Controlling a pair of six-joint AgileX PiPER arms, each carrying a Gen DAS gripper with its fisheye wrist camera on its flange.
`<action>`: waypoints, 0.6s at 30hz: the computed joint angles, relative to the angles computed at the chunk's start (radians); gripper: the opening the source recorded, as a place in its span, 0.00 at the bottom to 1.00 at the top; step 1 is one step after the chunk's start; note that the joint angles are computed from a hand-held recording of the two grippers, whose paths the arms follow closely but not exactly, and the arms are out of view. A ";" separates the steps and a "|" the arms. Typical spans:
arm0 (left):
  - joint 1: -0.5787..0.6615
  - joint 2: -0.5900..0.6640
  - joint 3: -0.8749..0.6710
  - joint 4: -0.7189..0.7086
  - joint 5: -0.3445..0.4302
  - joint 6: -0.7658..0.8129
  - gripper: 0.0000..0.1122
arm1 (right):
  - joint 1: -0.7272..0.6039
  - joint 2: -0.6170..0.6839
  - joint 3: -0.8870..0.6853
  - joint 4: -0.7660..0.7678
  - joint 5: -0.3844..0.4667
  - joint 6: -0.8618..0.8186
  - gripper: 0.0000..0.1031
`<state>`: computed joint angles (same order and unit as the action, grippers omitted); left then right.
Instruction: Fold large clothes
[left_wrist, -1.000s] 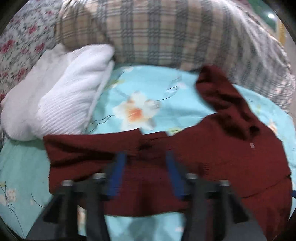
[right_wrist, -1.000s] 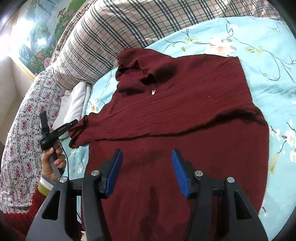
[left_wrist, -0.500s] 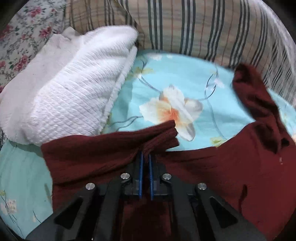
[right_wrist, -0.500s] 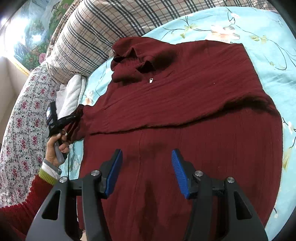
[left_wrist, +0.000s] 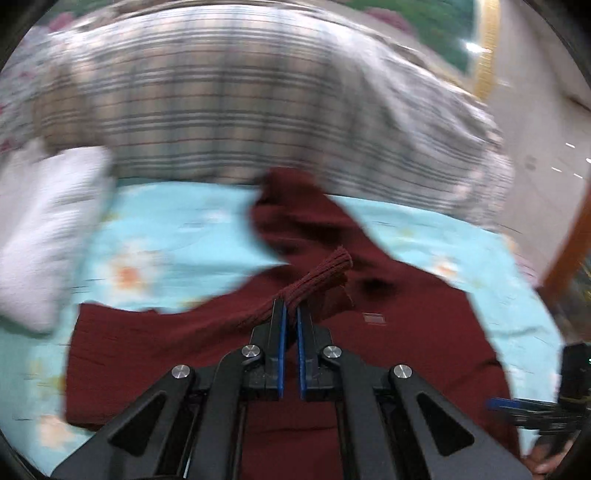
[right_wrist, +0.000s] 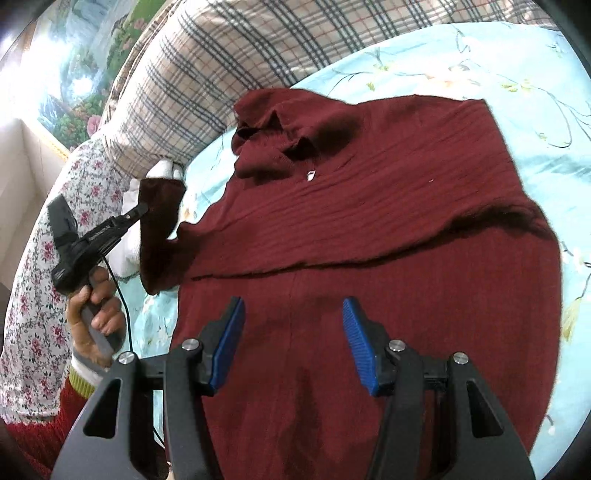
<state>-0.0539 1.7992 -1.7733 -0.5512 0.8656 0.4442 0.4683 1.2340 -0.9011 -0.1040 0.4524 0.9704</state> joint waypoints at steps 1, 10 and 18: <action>-0.061 0.004 0.007 -0.014 -0.010 -0.007 0.03 | -0.012 -0.013 0.011 0.001 -0.002 0.003 0.54; -0.421 0.195 -0.067 0.120 -0.101 -0.234 0.03 | -0.190 -0.155 0.109 0.080 0.008 -0.064 0.54; -0.428 0.239 -0.032 0.092 -0.023 -0.202 0.23 | -0.327 -0.075 0.067 0.339 -0.015 -0.363 0.54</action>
<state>-0.4823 2.0387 -1.8050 -0.4592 0.8430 0.2422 0.1413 1.1589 -0.8340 0.2349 0.4370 0.6075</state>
